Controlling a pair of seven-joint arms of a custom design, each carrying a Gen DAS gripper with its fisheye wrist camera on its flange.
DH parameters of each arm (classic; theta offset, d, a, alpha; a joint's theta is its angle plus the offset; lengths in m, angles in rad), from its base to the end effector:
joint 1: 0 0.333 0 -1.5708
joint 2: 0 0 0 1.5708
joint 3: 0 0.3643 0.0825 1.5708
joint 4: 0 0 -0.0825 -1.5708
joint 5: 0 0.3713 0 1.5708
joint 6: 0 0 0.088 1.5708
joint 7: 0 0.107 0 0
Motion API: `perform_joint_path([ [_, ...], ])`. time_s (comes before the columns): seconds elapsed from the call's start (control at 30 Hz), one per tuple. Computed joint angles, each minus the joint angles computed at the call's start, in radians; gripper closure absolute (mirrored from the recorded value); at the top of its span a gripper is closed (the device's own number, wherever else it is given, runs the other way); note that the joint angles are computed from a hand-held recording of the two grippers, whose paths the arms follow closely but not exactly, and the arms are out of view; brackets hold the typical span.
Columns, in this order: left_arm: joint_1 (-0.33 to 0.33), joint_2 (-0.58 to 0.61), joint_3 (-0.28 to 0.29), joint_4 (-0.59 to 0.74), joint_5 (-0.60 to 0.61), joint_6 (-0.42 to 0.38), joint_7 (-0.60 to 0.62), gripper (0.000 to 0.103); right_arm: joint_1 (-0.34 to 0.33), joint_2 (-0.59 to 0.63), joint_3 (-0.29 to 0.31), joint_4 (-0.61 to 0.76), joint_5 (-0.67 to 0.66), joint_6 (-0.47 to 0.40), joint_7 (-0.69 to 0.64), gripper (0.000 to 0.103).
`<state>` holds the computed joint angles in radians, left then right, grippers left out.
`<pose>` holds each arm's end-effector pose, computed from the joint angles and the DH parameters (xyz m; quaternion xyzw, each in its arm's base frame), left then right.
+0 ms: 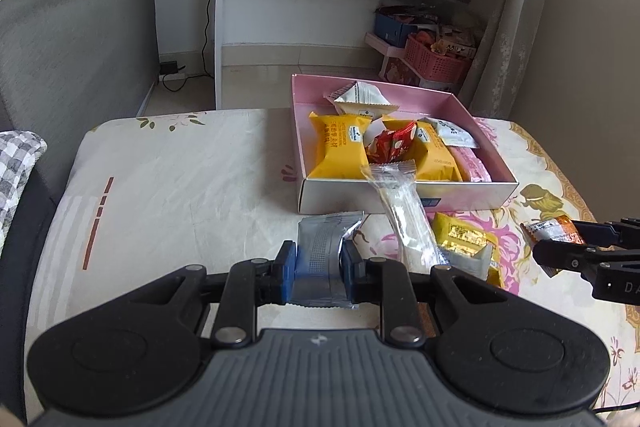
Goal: Organize snacks
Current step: 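Carry both packets into the pink box and open both tools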
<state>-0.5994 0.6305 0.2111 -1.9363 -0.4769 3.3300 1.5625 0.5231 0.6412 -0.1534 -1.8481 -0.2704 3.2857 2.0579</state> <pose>0.6412 -0.2342 0.3025 -0.6653 0.6424 -0.3158 0.2121 0.6439 0.3005 0.3180 -0.7237 0.5708 -0.1991 0.3329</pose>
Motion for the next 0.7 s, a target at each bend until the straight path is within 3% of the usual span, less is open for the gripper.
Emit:
perform_joint_path([
  [0.2,-0.013,0.036,0.021,0.077,0.0,-0.04,-0.041,0.082,-0.084,0.033,0.079,0.086,0.015,-0.039,0.019,0.048],
  [0.4,-0.087,0.108,0.139,0.197,0.07,-0.128,-0.134,0.081,-0.142,0.094,0.134,0.195,0.013,-0.059,0.026,0.048],
  [0.7,-0.057,0.216,0.158,0.408,0.179,-0.249,-0.271,0.081,-0.157,0.192,0.129,0.337,0.027,-0.08,0.061,0.048],
])
